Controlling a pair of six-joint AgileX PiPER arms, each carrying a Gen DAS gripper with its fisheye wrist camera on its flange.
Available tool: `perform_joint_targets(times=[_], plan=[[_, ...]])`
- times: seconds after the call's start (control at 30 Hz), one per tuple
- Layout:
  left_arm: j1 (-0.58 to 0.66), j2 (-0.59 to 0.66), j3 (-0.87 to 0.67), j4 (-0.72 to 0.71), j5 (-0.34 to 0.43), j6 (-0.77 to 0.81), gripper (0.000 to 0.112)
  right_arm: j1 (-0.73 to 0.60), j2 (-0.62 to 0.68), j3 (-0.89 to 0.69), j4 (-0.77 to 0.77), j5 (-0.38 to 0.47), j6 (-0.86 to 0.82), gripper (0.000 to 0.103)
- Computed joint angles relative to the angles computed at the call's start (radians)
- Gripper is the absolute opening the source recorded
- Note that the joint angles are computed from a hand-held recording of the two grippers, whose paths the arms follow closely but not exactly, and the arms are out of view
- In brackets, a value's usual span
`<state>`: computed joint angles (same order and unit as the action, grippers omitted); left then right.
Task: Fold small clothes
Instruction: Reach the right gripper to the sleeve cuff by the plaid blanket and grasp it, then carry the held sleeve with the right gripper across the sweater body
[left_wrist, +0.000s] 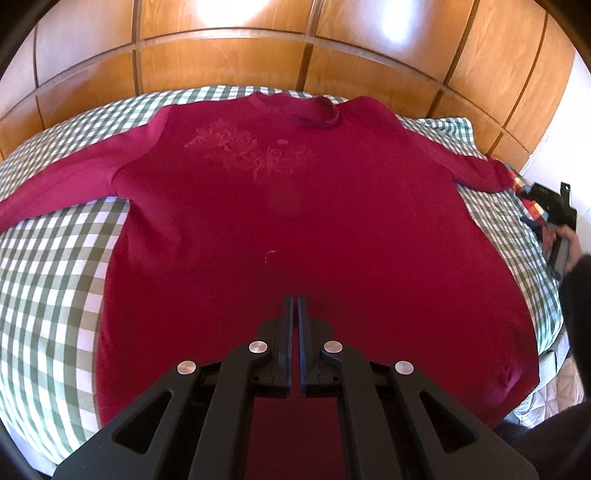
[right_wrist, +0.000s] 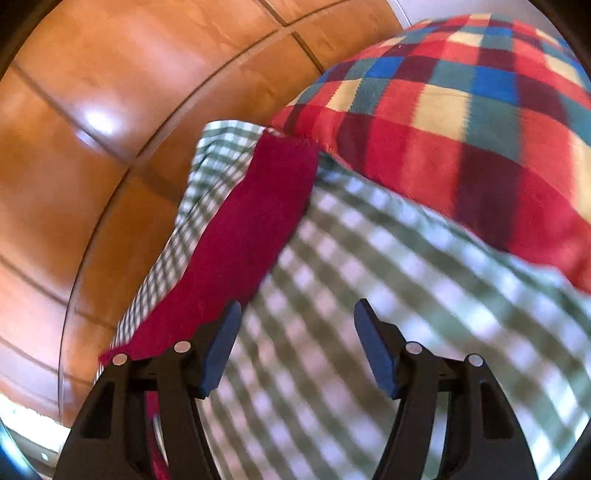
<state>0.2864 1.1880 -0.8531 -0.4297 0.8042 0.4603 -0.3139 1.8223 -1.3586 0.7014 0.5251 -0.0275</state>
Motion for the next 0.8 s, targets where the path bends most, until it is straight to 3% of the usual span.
perform_joint_targets(times=[0.3, 0.37, 0.43, 0.47, 0.6, 0.8], plan=[[-0.028, 0.057, -0.048, 0.077, -0.006, -0.107, 0.000, 0.006, 0.340, -0.512, -0.266, 0.119, 0.342, 0.062], [-0.036, 0.065, -0.054, 0.090, -0.009, -0.123, 0.000, 0.007, 0.386, -0.600, -0.309, 0.170, 0.372, 0.052], [-0.042, 0.072, -0.058, 0.100, -0.012, -0.137, 0.000, 0.020, 0.414, -0.673, -0.415, 0.241, 0.414, 0.005], [-0.043, 0.074, -0.060, 0.101, -0.011, -0.139, 0.000, 0.022, 0.405, -0.670, -0.437, 0.247, 0.409, 0.005], [-0.035, 0.084, -0.068, 0.086, -0.012, -0.128, 0.000, -0.010, 0.290, -0.500, -0.463, 0.136, 0.415, 0.005], [0.003, 0.096, -0.075, 0.016, 0.005, -0.067, 0.000, -0.024, 0.186, -0.424, -0.275, 0.118, 0.264, 0.005]])
